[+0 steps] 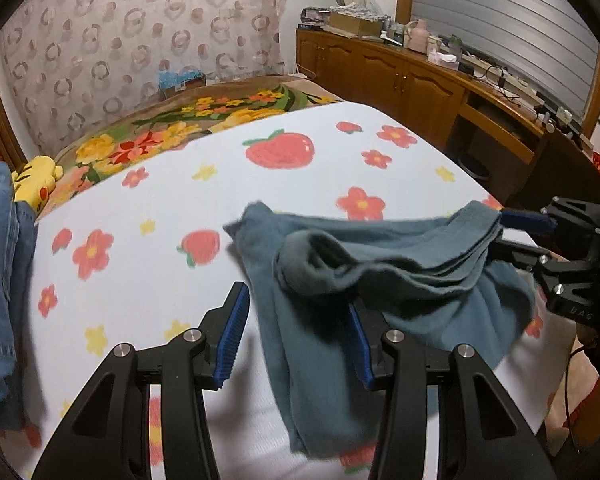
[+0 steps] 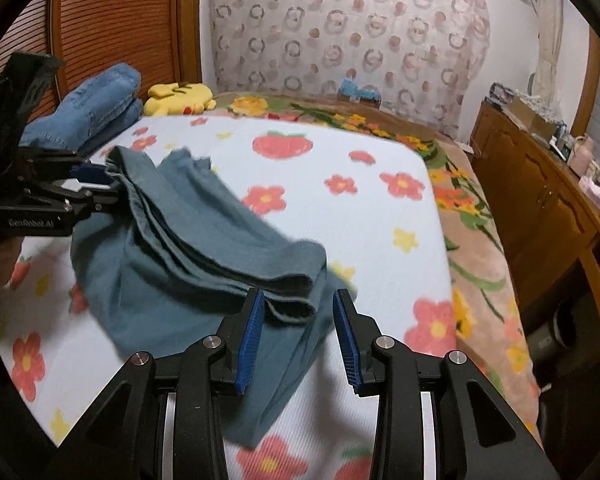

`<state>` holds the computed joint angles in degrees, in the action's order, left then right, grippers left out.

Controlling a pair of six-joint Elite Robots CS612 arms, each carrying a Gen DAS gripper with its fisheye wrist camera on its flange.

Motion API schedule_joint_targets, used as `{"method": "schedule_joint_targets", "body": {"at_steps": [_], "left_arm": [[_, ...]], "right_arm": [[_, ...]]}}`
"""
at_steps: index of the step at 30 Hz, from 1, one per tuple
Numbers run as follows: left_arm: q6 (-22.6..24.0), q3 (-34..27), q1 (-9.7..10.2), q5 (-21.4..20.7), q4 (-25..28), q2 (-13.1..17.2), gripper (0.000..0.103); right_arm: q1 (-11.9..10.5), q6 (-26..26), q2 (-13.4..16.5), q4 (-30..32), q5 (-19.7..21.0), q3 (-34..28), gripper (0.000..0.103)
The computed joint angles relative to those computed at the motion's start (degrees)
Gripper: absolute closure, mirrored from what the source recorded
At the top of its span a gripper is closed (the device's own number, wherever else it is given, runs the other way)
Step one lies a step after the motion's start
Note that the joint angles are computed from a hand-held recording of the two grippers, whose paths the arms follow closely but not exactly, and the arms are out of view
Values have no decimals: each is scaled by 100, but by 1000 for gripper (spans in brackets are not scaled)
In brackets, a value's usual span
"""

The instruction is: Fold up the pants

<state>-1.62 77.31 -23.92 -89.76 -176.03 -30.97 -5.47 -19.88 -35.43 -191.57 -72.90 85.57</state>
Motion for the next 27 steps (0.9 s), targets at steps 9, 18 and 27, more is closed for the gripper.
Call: {"method": "schedule_joint_targets", "body": {"at_steps": [9,18,27], "left_arm": [[-259,-261,68,44,32,111,55],[-296,-317,75,-18,39,171,55],[-252,-246,106,-296,-305,174,84]], "right_arm": [[-5,472,104,-351,-155,-159,66],[-126,346,113,169,426,-213,66],[-212,279,229,493,1059,-605,94]]}}
